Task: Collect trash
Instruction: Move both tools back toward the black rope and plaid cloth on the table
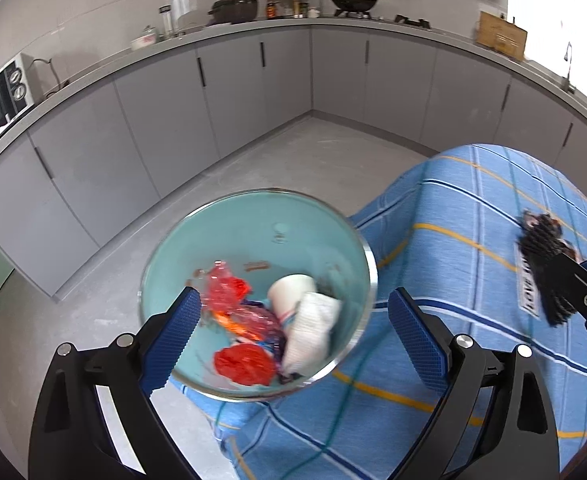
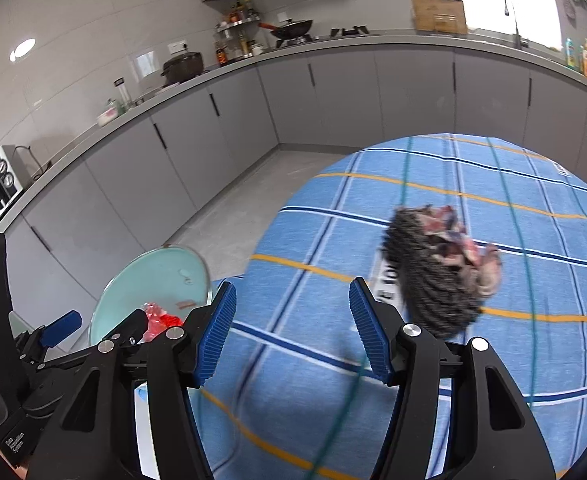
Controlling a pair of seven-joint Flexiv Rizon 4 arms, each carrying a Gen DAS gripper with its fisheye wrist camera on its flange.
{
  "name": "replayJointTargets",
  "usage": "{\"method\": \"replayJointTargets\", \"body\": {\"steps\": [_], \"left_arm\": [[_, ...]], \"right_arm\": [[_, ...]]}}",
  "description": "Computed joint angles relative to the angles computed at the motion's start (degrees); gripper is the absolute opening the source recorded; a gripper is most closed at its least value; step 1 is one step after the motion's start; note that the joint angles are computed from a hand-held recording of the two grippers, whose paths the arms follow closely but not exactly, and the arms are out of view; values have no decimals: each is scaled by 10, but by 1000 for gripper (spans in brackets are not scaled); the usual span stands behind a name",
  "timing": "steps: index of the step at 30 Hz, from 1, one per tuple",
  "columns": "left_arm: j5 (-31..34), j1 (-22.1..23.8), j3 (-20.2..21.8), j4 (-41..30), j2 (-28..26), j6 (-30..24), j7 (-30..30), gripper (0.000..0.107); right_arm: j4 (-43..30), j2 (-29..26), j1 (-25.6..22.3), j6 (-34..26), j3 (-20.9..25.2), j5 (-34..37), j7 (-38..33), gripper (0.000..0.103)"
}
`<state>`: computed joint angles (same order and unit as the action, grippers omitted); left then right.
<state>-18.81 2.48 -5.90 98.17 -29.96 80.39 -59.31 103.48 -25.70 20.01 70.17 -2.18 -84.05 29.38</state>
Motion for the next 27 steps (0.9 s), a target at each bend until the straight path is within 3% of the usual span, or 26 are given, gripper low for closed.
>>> {"method": "replayJointTargets", "body": {"steps": [27], "left_arm": [[-19,-52,-62,27,15,-13,55,88]], "right_arm": [[174,130,-122,-28,37,-62,77,59]]}}
